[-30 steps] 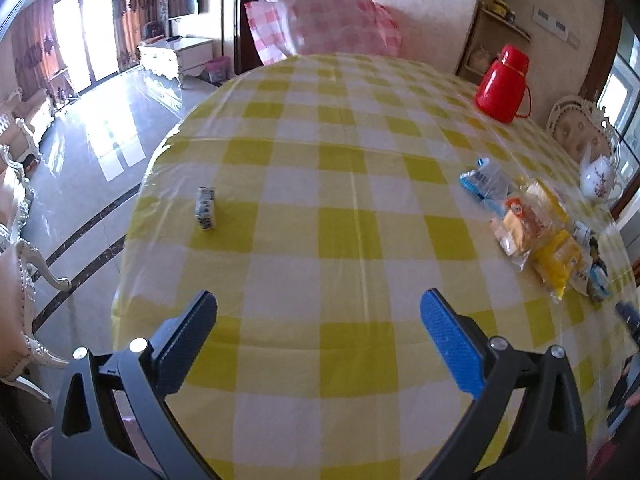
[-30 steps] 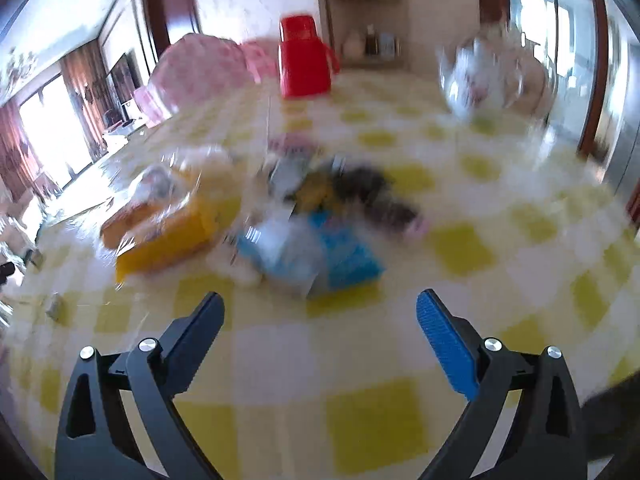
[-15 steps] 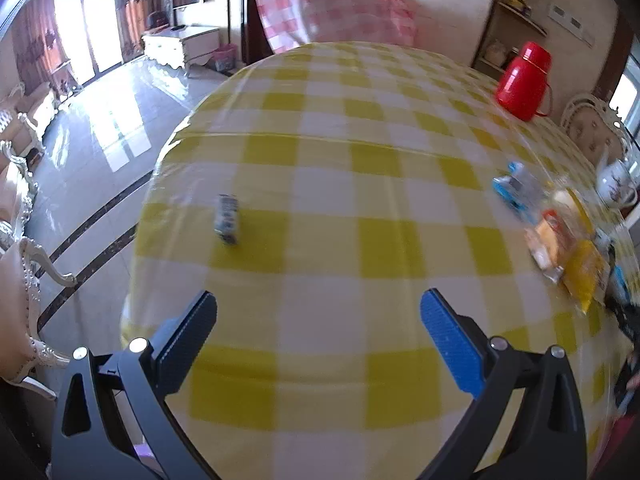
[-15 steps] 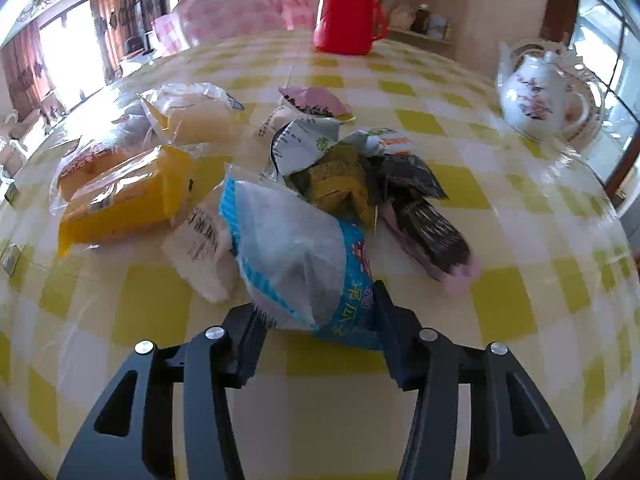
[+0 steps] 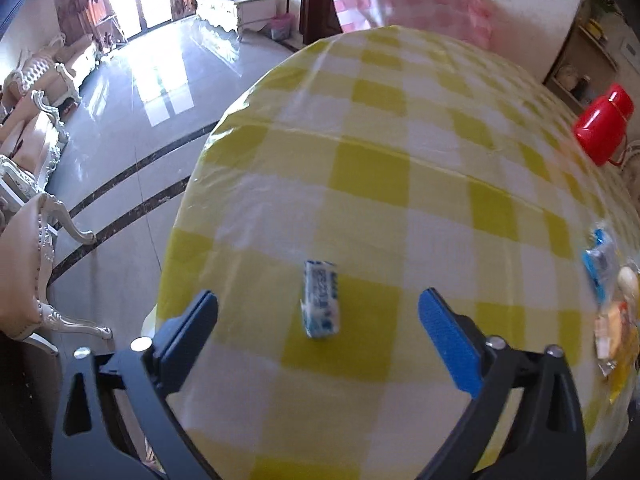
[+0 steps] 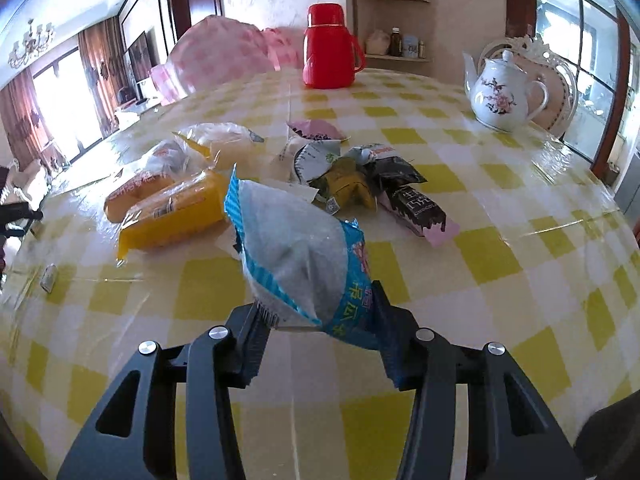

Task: Organize snacks
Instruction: 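Grasp the small white carton with the left gripper while the right gripper lifts the snack bag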

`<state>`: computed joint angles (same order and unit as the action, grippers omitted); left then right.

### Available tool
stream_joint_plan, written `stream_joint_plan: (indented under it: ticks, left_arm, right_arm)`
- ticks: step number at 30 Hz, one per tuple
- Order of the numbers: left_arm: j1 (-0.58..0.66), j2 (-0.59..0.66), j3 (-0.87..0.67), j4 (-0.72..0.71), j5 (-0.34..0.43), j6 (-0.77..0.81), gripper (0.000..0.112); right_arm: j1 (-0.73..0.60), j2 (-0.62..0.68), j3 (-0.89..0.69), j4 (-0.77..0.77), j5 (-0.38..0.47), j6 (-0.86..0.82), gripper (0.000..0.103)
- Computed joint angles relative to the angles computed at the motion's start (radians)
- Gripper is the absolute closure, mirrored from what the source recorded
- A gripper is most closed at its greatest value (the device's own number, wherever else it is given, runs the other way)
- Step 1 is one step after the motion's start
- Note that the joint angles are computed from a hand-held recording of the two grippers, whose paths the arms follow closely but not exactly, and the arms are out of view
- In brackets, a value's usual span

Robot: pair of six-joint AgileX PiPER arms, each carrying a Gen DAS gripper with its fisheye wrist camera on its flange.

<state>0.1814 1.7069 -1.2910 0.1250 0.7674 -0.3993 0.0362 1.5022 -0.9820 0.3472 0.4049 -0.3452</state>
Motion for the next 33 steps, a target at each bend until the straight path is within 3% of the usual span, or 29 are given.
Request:
stream_joint_plan:
  ticks: [1,2,3,5,7,13,20,28,33]
  left_arm:
    - [-0.010,0.002,0.006,0.032,-0.012,-0.019,0.029]
    - [-0.034,0.000,0.017,0.092,-0.023,-0.064,0.047]
    - [-0.045,-0.005,0.021,0.126,-0.017,-0.082,0.075]
    - [-0.040,-0.018,0.034,0.073,-0.032,-0.033,0.097]
    - [-0.052,-0.047,0.056,0.036,-0.044,-0.015,0.097]
    - [-0.201,-0.162,0.133,0.124,-0.043,-0.083,0.098]
    - [-0.550,-0.267,0.195,0.226,-0.031,-0.260,0.098]
    - [-0.909,-0.273,0.207,0.302,-0.046,-0.470,0.098]
    - [-1.094,-0.309,0.247,0.405,0.018,-0.633,0.098]
  right_arm:
    - [-0.006,0.004,-0.002,0.011,0.001,-0.004,0.056]
    - [-0.012,0.005,-0.002,0.025,0.002,-0.012,0.056]
    - [-0.017,0.004,0.001,0.039,0.001,-0.022,0.056]
    - [-0.029,-0.005,0.009,0.089,-0.001,-0.062,0.056]
    - [-0.035,-0.013,0.014,0.112,-0.003,-0.081,0.056]
    - [-0.053,-0.029,0.024,0.196,0.041,-0.145,0.056]
    - [-0.006,-0.065,0.065,0.139,0.068,-0.083,0.056]
    - [0.086,-0.224,0.203,0.105,0.067,-0.013,0.056]
    - [0.178,-0.331,0.268,0.038,0.073,0.094,0.056]
